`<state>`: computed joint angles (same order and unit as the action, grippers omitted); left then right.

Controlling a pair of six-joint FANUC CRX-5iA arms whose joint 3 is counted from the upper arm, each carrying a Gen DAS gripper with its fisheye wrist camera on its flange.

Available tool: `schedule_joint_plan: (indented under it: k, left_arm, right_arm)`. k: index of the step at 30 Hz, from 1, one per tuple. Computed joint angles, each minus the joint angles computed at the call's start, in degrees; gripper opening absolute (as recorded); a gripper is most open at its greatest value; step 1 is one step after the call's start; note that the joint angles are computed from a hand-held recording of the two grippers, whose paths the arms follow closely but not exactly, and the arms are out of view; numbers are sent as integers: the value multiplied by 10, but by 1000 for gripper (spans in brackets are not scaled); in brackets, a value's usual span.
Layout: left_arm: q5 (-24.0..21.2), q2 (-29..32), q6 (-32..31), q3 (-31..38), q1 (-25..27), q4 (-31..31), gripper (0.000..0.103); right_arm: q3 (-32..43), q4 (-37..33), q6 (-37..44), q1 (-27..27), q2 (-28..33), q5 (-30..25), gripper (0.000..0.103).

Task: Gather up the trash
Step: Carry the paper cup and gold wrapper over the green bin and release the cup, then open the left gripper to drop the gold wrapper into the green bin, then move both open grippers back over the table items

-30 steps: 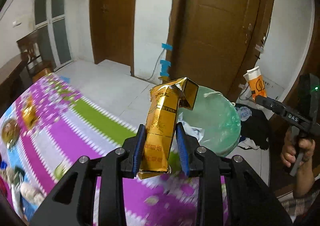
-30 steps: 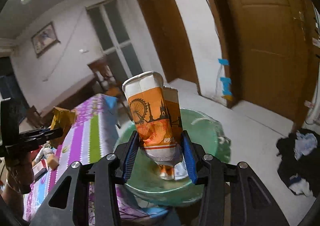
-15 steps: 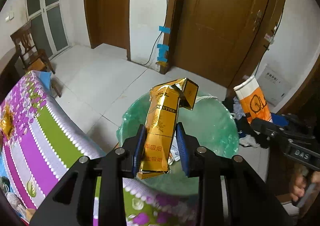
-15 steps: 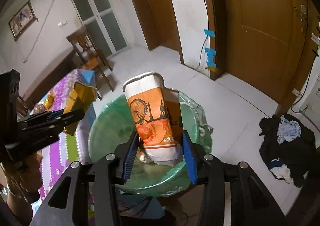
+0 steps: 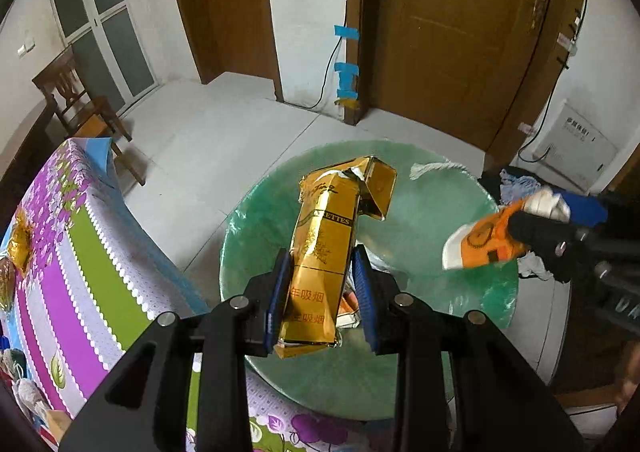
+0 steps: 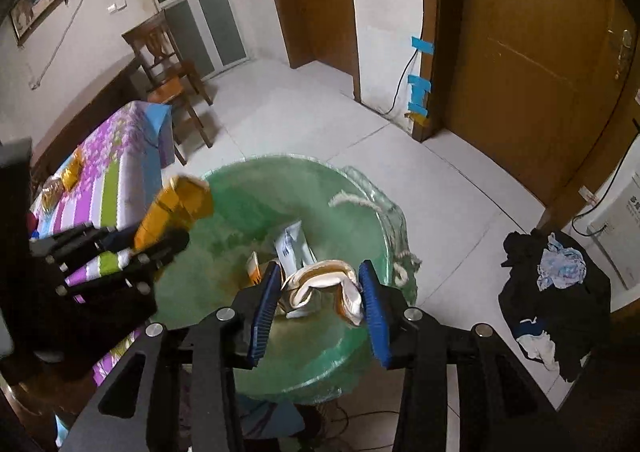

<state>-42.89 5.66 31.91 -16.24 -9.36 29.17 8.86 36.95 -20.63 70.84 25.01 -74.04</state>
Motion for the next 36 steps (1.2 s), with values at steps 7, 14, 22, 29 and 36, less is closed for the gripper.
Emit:
schedule_joint_plan:
  k: [7, 14, 22, 29, 36]
  left_arm:
    - [17, -1, 9, -1, -2, -8, 36]
    - [43, -15, 14, -19, -4, -21, 41]
    - [69, -30, -6, -37, 2, -7, 41]
    - [133, -61, -43, -80, 5, 18, 41]
    - [180, -103, -123, -139, 25, 105, 46]
  right_arm:
    - [-13, 49, -5, 2, -15, 4, 47]
    - [-25, 44, -20, 3, -23, 5, 66]
    - [-15, 35, -18, 12, -13, -16, 65]
    - [1, 52, -16, 23, 3, -31, 66]
    - [32, 97, -20, 42, 33, -63, 66]
